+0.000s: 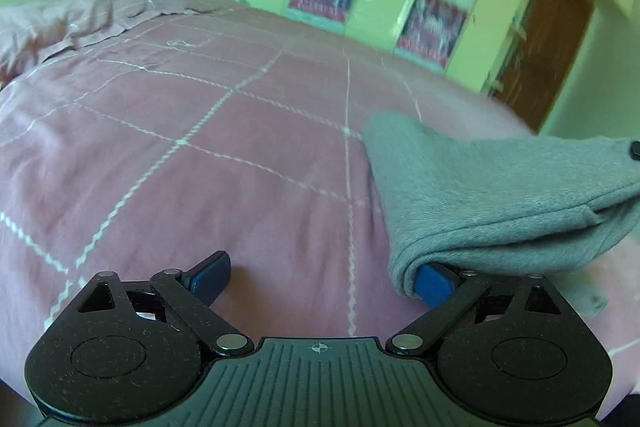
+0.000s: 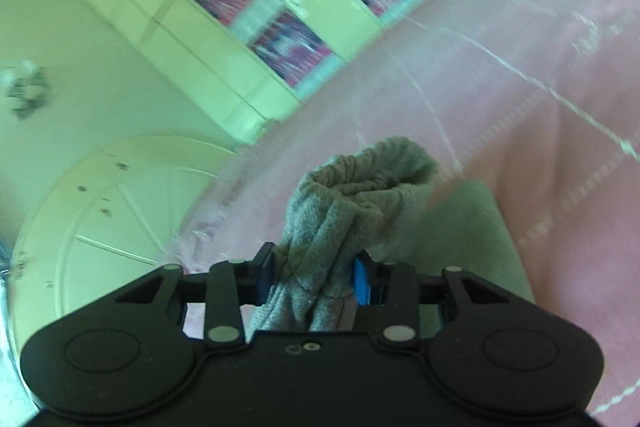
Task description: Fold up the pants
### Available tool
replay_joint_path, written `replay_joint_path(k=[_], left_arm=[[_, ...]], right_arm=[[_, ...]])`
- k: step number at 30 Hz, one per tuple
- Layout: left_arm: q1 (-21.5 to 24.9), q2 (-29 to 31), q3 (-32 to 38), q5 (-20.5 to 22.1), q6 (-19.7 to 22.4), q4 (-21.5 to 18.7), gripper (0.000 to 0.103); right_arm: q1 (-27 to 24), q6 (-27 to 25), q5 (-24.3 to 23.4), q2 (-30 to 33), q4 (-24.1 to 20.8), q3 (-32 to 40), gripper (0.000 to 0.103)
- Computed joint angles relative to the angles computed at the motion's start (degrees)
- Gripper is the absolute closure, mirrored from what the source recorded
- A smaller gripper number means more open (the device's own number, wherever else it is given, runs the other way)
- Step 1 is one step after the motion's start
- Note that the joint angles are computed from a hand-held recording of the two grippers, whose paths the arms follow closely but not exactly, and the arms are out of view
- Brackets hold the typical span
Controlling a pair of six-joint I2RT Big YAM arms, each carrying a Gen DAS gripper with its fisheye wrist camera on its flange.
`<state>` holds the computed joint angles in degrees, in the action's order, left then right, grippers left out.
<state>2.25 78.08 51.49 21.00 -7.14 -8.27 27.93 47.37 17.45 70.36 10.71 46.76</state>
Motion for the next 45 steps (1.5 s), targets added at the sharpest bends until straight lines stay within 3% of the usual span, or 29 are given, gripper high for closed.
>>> replay_joint_path(k=[2, 3, 4, 5, 6, 7, 10, 13, 16, 17, 20, 22, 24, 26, 30, 33, 34, 35, 36, 39, 40, 41, 43, 45], left_arm=[[-0.73, 0.03, -0.57, -0.29, 1.34, 0.44, 0.008], [-1.61, 1.08, -0.07, -1.11, 1.09, 0.57, 0.008], [-1.6, 1.31, -0.21, -0.79, 0.68, 0.73, 0.007], [-1.7, 1.77, -0.22, -0.64, 0.42, 0.96, 0.007], [-1.71, 1.97, -0.37, -0.35, 0.9, 1.27, 0.007], [-1.79, 1.93, -0.47, -0.51, 1.22, 1.37, 0.007], [-1.79, 2.24, -0.42, -0.43, 1.15, 1.56, 0.007], [-2.07, 2.43, -0.11, -1.02, 1.4, 1.57, 0.006], [-1.91, 2.25, 0.5, -0.85, 1.39, -0.08, 0.005], [-1.63, 1.9, 0.62, -0.39, 1.37, -0.93, 0.004], [0.4, 0.55, 0.36, 2.72, -0.72, -2.2, 0.0], [2.1, -0.32, -0.45, 4.43, -3.42, -1.33, 0.0], [2.93, -0.38, -0.62, 5.0, -6.08, 0.7, 0.0], [2.32, 0.46, 0.8, 4.16, -5.39, 1.72, 0.0], [-0.31, 4.42, 6.6, 4.0, -5.89, 0.73, 0.0], [-2.66, 7.12, 9.72, 3.23, -2.86, -0.98, 0.0], [-3.49, 8.28, 11.17, 2.43, -0.36, -3.84, 0.0], [-4.56, 10.12, 13.52, -0.45, 2.71, -8.85, 0.0], [-5.03, 12.02, 14.57, -0.64, 3.85, -10.97, 0.0], [-3.97, 11.78, 12.1, 1.98, 3.77, -6.49, 0.0], [-3.93, 11.3, 11.53, 1.86, 3.58, -5.81, 0.0], [-3.89, 10.87, 11.27, 1.65, 3.32, -5.57, 0.0], [-3.87, 10.1, 11.1, 1.49, 3.1, -6.19, 0.0], [-3.81, 9.7, 10.91, 1.53, 3.66, -6.47, 0.0]], right_arm=[[-0.08, 0.67, 3.28, 0.05, -0.9, -1.98, 0.073], [-1.58, 5.56, 2.73, 1.5, -5.46, -1.99, 0.073], [-4.18, 12.14, -2.05, 4.04, -7.77, -2.65, 0.074], [-6.34, 17.24, -7.19, 6.09, -7.19, -3.61, 0.075], [-6.34, 17.7, -6.62, 5.3, -3.74, -5.71, 0.074], [-6.19, 15.98, -6.46, 4.98, -2.32, -6.27, 0.073], [-6.39, 13.5, -6.95, 5.36, -4.73, -4.72, 0.071], [-7.69, 15.19, -9.36, 6.0, -1.09, -6.02, 0.07], [-8.43, 15.29, -11.27, 4.38, 3.5, -9.06, 0.061], [-8.03, 14.32, -9.78, 3.19, 3.76, -9.89, 0.054], [-4.42, 10.69, 1.93, -2.1, 2.47, -12.97, 0.034], [-3.57, 8.55, 7.48, -4.16, 3.49, -14.4, 0.038], [-2.78, 2.64, 10.25, -5.09, 6.83, -14.64, 0.04], [-2.65, -2.47, 7.99, -4.43, 10.53, -13.46, 0.04], [-2.52, -7.99, 0.74, 0.0, 11.62, -8.06, 0.04], [-3.55, -9.22, -2.39, 3.15, 6.1, -4.71, 0.034], [-4.54, -7.59, -3.31, 4.64, 0.14, -2.78, 0.036], [-5.71, -5.55, -5.04, 6.21, -3.4, -2.13, 0.046], [-6.02, -4.87, -4.85, 6.2, -4.06, -2.49, 0.051], [-6.29, -4.27, -6.87, 3.27, 2.85, -6.79, 0.053], [-4.78, -5.91, -3.64, 1.44, 7.15, -8.84, 0.05], [-3.24, -8.62, -0.1, 0.28, 11.2, -10.43, 0.035], [-0.47, -11.83, 6.35, -1.11, 13.45, -12.15, 0.01], [-0.04, -9.2, 9.14, -1.08, 11.06, -12.54, 0.012]])
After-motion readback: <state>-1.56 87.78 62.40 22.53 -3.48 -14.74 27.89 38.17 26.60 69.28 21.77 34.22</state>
